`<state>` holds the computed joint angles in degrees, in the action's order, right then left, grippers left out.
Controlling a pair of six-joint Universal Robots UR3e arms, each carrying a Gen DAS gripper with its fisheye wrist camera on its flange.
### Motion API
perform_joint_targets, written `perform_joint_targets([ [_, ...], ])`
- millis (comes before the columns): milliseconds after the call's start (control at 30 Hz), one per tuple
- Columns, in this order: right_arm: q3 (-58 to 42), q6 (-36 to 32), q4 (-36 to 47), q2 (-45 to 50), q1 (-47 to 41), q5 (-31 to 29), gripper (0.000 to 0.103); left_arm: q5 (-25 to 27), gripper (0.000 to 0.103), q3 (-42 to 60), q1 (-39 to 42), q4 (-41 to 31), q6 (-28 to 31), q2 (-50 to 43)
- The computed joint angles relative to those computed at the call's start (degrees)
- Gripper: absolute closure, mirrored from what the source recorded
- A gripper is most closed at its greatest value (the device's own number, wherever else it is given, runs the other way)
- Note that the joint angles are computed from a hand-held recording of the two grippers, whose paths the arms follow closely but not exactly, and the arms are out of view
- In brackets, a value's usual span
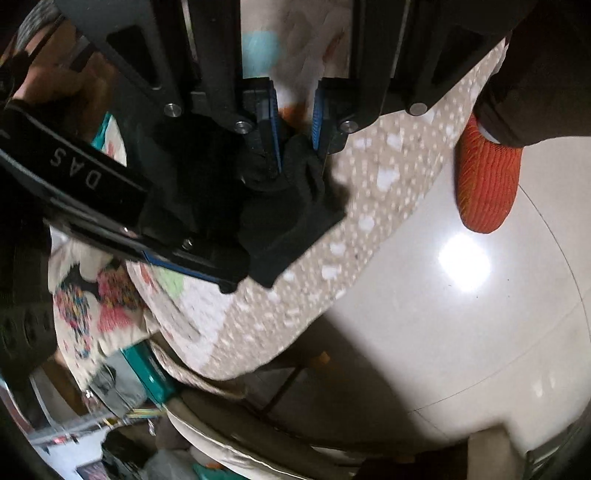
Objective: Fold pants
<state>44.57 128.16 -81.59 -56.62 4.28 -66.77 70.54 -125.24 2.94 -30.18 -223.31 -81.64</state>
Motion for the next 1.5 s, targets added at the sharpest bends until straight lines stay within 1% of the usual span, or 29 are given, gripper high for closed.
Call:
perform_joint_targets([
  [67, -2.4, 1.5, -0.4, 2.0, 0.2, 0.1, 0.082, 0.3, 0.089, 0.8, 0.3, 0.5, -0.2, -1.5],
  [200, -6.7, 5.3, -1.7, 7.1, 2.3, -1.7, 0.082, 3.0, 0.089, 3.1, -1.8, -0.1, -0.8, -3.8],
  [267, -7.1, 7.1, -3.6, 8.9, 3.2, -2.4, 0.082, 3.4, 0.086, 3.6, -1.9, -0.6, -1.2, -4.0],
  [333, -9.7, 8.5, -3.3, 11.2, 3.8, -2.7, 0.079, 3.5, 0.082, 3.9, -1.6, -2.3, -1.7, -3.6],
  [367, -11.3, 10.3, -3.4, 12.6, 4.3, -3.3, 0.075, 3.2, 0.080, 3.5, -1.3, -2.7, -1.6, -3.0],
  [400, -11.8, 11.7, -3.8, 13.0, 4.7, -3.7, 0.073, 2.8, 0.079, 3.0, -0.8, -2.9, -1.6, -2.2],
  [500, -12.2, 13.7, -4.7, 11.3, 3.8, -2.3, 0.067, 2.9, 0.079, 2.7, -0.5, -3.3, -1.2, -0.2],
  [567, -10.4, 14.2, -6.1, 7.7, 1.8, -0.5, 0.055, 5.2, 0.079, 3.5, -1.9, -3.6, -1.2, 0.4],
  [600, -8.5, 14.6, -7.4, 5.1, 0.3, 0.6, 0.051, 7.1, 0.079, 4.3, -2.9, -4.1, -1.0, 0.7],
  [633, -6.5, 14.8, -8.4, 2.4, -1.4, 1.7, 0.046, 8.6, 0.079, 4.9, -3.8, -4.3, -0.8, 0.9],
  [700, -1.7, 15.3, -10.8, -3.0, -4.7, 3.2, 0.043, 11.3, 0.079, 5.7, -5.1, -4.7, -0.5, 1.6],
  [733, 0.3, 15.3, -11.6, -5.6, -6.5, 3.8, 0.043, 13.9, 0.079, 6.6, -6.5, -4.8, -0.2, 1.9],
  [800, 7.8, 14.9, -15.4, -12.9, -10.4, 4.6, 0.041, 18.3, 0.079, 8.3, -8.9, -5.1, 0.3, 2.0],
  [867, 15.1, 13.5, -18.3, -20.2, -14.8, 5.9, 0.037, 23.2, 0.078, 10.3, -11.8, -5.5, 1.1, 1.8],
  [900, 17.3, 12.8, -18.7, -22.7, -16.5, 6.7, 0.036, 25.2, 0.078, 11.2, -12.9, -5.5, 1.4, 1.5],
  [933, 19.6, 11.7, -18.7, -25.6, -19.0, 7.9, 0.035, 29.2, 0.077, 12.3, -15.2, -5.5, 1.8, 1.3],
  [967, 23.0, 10.5, -18.8, -29.5, -21.8, 9.5, 0.033, 30.9, 0.075, 12.8, -16.0, -5.1, 2.1, 1.1],
  [1000, 25.2, 10.0, -19.1, -32.1, -23.7, 10.6, 0.032, 33.7, 0.074, 12.9, -17.6, -4.0, 2.4, 1.4],
  [1033, 28.6, 9.8, -20.5, -35.7, -26.2, 12.0, 0.027, 35.3, 0.068, 13.0, -18.5, -2.9, 2.8, 1.7],
  [1067, 31.8, 10.0, -22.7, -39.0, -28.7, 13.3, 0.021, 37.0, 0.059, 13.1, -19.4, -2.0, 3.0, 1.7],
  [1100, 34.9, 9.9, -24.7, -42.1, -31.2, 14.7, 0.017, 38.5, 0.056, 13.2, -20.2, -1.4, 3.1, 1.7],
  [1133, 37.9, 11.2, -28.1, -44.5, -32.6, 15.4, 0.006, 41.1, 0.050, 13.4, -21.4, -0.7, 3.4, 1.6],
  [1167, 41.4, 12.1, -31.4, -47.4, -34.5, 16.8, 0.000, 43.0, 0.045, 13.6, -22.4, -0.3, 3.7, 1.3],
  [1200, 45.0, 12.4, -34.6, -50.1, -36.7, 19.3, 0.000, 44.8, 0.043, 13.7, -23.1, 0.3, 4.2, 1.1],
  [1233, 47.1, 11.6, -35.5, -51.6, -38.1, 20.6, 0.000, 45.1, 0.041, 13.6, -23.2, 0.5, 4.5, 1.2],
  [1267, 46.7, 10.7, -34.6, -51.2, -37.3, 19.2, 0.000, 44.9, 0.041, 13.3, -22.9, 0.4, 4.8, 1.5],
  [1300, 45.0, 9.3, -31.5, -50.4, -36.0, 17.1, 0.000, 43.9, 0.041, 13.0, -22.2, 0.1, 5.0, 1.9],
  [1367, 42.6, 8.0, -27.5, -48.7, -34.0, 14.5, 0.000, 41.1, 0.041, 12.2, -20.3, -0.7, 4.6, 2.8],
  [1500, 44.5, 5.6, -26.0, -49.7, -33.4, 13.9, 0.000, 35.5, 0.041, 10.9, -16.8, -2.8, 3.5, 4.6],
])
